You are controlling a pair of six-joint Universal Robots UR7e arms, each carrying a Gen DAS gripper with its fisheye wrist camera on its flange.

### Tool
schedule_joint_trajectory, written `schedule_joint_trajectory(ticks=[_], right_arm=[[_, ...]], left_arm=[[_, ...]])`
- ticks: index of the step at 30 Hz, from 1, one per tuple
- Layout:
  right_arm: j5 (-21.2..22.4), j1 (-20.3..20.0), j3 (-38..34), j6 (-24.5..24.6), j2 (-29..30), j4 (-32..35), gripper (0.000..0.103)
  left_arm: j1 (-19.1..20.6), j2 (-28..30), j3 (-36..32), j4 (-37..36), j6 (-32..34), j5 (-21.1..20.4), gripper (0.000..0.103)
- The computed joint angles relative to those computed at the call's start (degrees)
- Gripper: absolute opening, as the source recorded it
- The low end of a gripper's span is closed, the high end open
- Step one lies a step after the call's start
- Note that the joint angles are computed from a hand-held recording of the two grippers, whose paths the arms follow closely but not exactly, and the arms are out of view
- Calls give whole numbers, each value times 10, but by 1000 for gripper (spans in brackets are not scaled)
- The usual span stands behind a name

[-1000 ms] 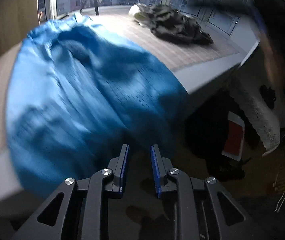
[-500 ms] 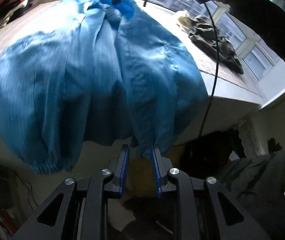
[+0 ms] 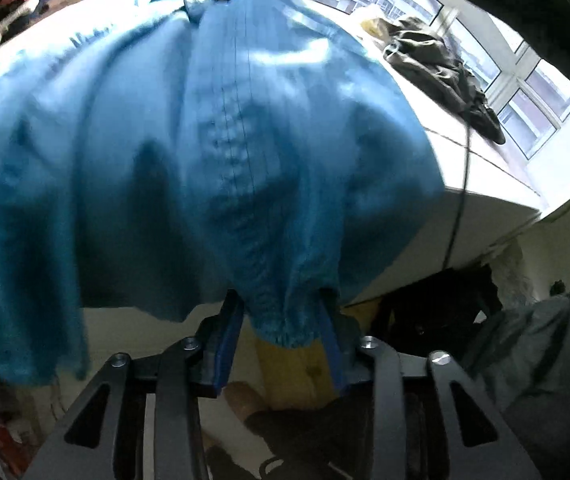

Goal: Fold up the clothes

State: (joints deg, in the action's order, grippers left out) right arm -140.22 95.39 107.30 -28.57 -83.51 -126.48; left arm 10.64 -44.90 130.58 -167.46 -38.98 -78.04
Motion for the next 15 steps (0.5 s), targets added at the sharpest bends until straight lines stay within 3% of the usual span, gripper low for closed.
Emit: schedule_joint_trajectory(ticks=[1,5,7,10,15], right_arm=[[2,0,1,0,-2,0,9],[33,2,-1,6,-16,6,8],[51,8,-7,11,-24,13,7],[50,20,-13,7,-20,-5,5],[21,22,-15,5,29,-59,4]], left_arm=[[3,5,1,-15,-2,-5,3],[-5,-28,24,-41,-20,15,2],[-9,-69,31,-6,-35,31,2],[-9,-128,40,47,-45,51,2],[7,-133,51,69,-26,51,2]])
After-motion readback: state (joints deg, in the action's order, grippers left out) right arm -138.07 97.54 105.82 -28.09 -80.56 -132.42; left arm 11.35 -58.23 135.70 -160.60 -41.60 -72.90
